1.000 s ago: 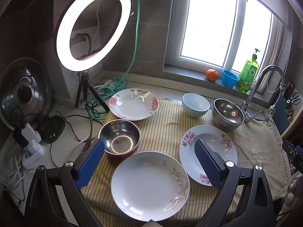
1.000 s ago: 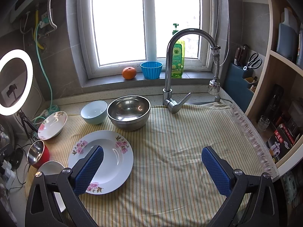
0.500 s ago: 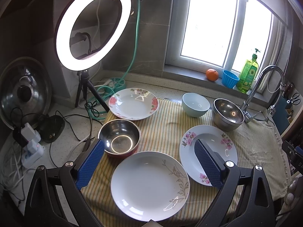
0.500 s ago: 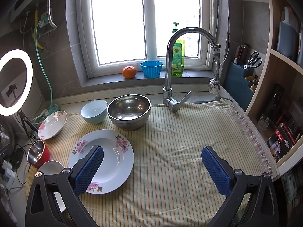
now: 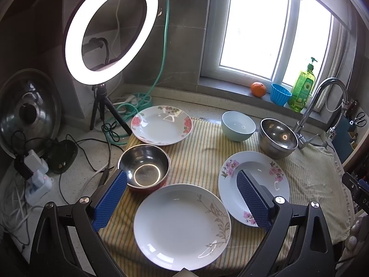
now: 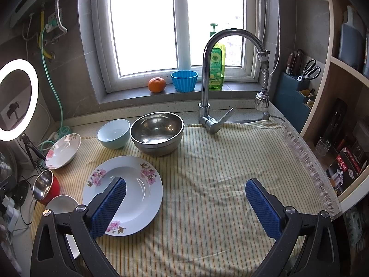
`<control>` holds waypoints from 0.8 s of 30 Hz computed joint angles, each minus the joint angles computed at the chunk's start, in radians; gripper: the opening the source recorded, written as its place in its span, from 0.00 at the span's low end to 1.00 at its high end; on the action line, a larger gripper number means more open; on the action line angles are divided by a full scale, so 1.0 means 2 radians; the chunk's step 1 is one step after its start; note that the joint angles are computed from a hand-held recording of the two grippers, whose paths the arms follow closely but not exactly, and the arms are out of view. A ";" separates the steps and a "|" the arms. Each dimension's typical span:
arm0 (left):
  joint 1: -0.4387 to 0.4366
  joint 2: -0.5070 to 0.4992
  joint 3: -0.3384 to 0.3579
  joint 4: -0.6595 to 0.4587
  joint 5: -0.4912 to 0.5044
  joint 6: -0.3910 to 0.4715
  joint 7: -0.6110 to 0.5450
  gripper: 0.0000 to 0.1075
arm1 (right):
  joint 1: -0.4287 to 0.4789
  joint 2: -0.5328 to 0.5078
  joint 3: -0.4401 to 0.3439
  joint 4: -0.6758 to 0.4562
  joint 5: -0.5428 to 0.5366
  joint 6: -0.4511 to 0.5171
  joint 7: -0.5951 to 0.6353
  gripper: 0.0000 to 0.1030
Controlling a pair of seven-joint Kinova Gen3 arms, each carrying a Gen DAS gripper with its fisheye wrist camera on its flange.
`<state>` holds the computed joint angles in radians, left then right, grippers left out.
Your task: Organize plates and bowls
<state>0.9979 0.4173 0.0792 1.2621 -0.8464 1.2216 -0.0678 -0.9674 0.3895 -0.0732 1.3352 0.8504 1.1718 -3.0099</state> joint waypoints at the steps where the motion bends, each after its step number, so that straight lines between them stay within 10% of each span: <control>1: -0.002 0.000 0.000 0.001 0.001 -0.002 -0.001 0.89 | 0.000 0.000 0.000 0.000 0.000 0.000 0.000 0.99; 24: -0.041 0.013 -0.001 -0.011 0.066 -0.063 -0.078 0.88 | 0.050 -0.016 -0.004 0.053 -0.045 -0.088 0.008 0.99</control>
